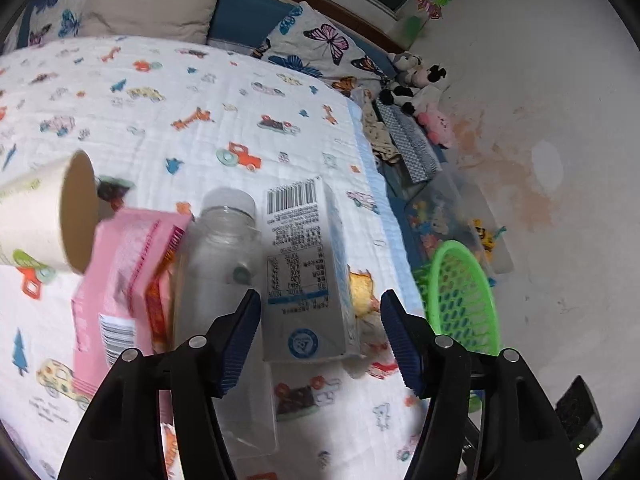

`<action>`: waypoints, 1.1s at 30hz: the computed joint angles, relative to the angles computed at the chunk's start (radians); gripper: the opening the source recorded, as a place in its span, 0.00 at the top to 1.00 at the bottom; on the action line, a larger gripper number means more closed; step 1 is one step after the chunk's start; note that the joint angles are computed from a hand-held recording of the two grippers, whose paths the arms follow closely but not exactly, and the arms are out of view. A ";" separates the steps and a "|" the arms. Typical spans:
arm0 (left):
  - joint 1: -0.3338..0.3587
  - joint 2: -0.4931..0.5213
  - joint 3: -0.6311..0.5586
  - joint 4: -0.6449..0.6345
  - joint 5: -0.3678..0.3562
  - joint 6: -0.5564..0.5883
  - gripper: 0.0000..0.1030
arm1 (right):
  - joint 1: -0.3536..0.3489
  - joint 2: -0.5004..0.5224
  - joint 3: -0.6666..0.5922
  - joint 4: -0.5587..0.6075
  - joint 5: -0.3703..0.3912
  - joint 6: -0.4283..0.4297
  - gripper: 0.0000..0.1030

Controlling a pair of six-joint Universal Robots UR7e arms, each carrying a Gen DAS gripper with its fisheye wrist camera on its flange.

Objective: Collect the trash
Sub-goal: 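Hold the milk carton in the left gripper while the right gripper grasps the crumpled red-and-white paper ball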

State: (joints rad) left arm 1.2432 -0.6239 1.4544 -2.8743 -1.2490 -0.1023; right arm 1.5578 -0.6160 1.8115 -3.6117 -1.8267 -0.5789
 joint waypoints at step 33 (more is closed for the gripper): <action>-0.053 0.022 0.037 -0.123 0.158 0.090 0.55 | 0.003 0.018 -0.032 0.049 0.010 -0.018 0.25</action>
State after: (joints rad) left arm 1.1898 -0.6015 1.4912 -2.9975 -1.0908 -0.0125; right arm 1.5607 -0.5977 1.7794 -3.5627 -1.8165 -0.5965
